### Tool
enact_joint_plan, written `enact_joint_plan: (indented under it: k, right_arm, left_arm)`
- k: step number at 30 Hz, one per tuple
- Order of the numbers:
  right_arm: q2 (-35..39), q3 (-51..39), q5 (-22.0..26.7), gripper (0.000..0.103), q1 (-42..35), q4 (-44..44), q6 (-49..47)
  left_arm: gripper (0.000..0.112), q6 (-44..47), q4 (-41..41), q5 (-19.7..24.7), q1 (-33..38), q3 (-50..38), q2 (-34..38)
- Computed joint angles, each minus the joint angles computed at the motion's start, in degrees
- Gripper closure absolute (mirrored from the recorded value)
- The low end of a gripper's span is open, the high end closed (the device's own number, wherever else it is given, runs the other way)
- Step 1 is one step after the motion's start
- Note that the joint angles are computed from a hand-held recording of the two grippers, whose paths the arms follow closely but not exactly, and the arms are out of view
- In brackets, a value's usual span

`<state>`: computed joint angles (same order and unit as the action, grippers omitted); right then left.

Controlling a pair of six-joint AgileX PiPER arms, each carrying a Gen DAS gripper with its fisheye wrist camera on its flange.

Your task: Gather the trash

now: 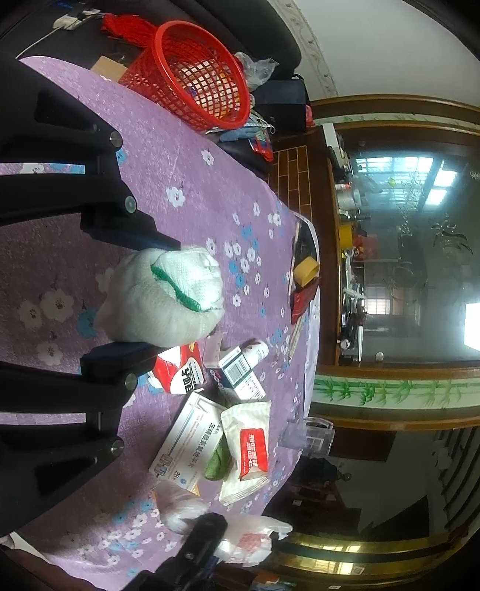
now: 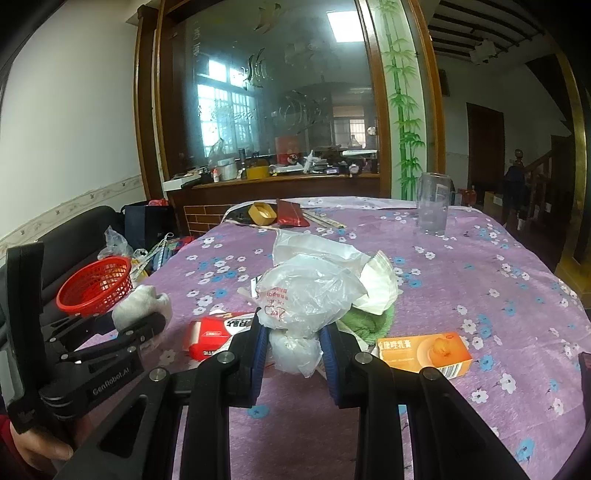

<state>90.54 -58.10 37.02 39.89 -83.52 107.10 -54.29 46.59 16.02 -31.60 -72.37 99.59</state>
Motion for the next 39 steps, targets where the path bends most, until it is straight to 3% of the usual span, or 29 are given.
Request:
enact_joint_plan:
  k: [19,39]
  right_arm:
    - [0.1,-2.5,1.9,0.073,3.7,3.2,-4.9]
    - [3.6,-6.6,-1.5,0.073,2.5,8.4,-11.0]
  left_arm:
    - [0.071,5.5,-6.3,0.1,1.6,2.4,-3.7]
    - [0.071,4.8,-6.1,-0.6,4.1,4.1,-4.7]
